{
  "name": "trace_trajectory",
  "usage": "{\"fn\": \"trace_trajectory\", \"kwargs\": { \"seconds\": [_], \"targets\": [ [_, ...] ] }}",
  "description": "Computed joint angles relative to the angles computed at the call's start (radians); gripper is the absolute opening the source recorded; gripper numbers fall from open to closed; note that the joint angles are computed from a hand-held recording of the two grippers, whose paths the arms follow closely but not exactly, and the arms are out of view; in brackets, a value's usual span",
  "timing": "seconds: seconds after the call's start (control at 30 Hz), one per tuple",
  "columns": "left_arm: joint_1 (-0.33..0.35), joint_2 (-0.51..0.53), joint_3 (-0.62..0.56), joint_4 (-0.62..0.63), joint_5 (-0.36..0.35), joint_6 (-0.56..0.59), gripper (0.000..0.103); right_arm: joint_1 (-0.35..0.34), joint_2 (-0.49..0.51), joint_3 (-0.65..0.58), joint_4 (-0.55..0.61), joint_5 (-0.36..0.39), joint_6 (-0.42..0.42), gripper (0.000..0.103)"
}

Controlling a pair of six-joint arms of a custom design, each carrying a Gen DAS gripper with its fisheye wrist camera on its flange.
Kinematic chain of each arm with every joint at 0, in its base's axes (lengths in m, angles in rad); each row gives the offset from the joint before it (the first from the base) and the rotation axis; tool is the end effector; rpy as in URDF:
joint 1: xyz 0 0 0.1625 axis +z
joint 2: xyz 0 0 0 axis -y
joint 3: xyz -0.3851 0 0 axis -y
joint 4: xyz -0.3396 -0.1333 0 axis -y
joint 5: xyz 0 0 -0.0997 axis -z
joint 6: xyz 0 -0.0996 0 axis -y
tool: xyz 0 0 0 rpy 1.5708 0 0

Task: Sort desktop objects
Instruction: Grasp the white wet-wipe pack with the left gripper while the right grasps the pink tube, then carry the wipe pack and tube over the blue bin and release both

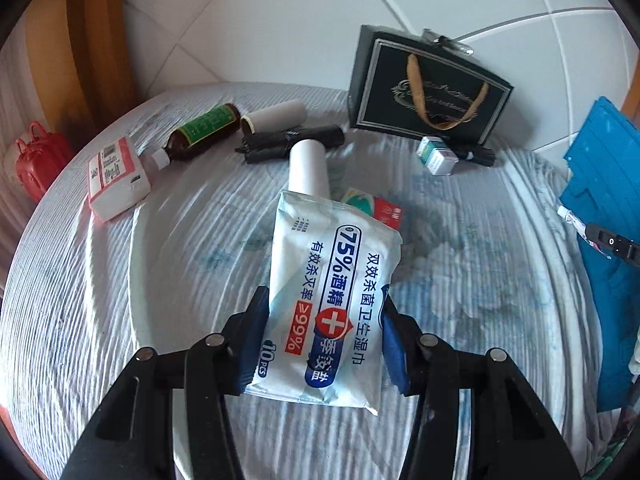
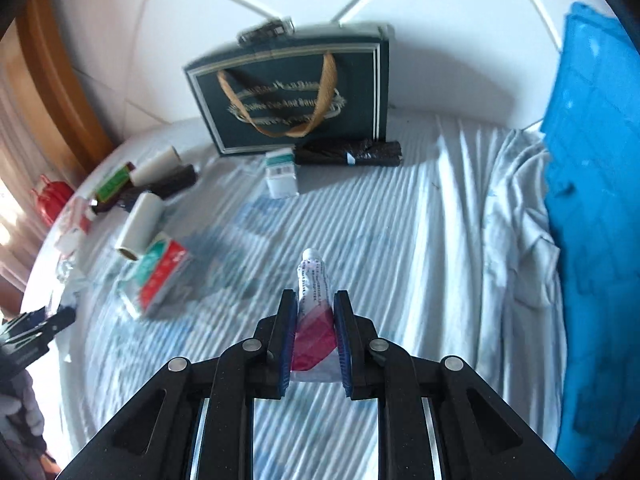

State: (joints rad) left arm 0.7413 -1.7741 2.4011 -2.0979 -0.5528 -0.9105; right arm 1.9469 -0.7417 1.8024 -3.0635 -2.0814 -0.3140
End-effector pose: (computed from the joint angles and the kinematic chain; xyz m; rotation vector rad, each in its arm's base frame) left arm -0.0676 -0.3575 0.2784 -0.0285 2.2629 -0.8920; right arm 0.2905 -0.5053 0.0891 0.7355 -2.4841 0.5882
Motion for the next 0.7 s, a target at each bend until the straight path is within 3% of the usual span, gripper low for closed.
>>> {"fn": "trace_trajectory", "kwargs": {
  "seconds": [0.13, 0.3, 0.4, 0.53, 0.7],
  "targets": [
    [-0.137, -0.028, -0.007, 0.118, -0.002, -0.090, 0.050, 0.053, -0.092, 0.123, -0.116, 0.002, -0.004, 0.018],
    [-0.292, 0.012, -0.035, 0.140, 0.007, -0.105, 0.050, 0.131, -0.232, 0.264, -0.241, -0.041, -0.007, 0.018],
    [-0.362, 0.090, -0.064, 0.033, 0.014, -0.037, 0.050, 0.171, -0.326, 0.323, -0.309, -0.062, -0.019, 0.018],
    [-0.429, 0.259, -0.126, -0.202, 0.017, 0.122, 0.050, 0.220, -0.444, 0.368, -0.373, -0.121, -0.061, 0.018],
    [-0.475, 0.518, -0.261, -0.479, -0.033, 0.328, 0.051, 0.218, -0.600, 0.420, -0.410, -0.182, -0.105, 0.018]
  ]
}}
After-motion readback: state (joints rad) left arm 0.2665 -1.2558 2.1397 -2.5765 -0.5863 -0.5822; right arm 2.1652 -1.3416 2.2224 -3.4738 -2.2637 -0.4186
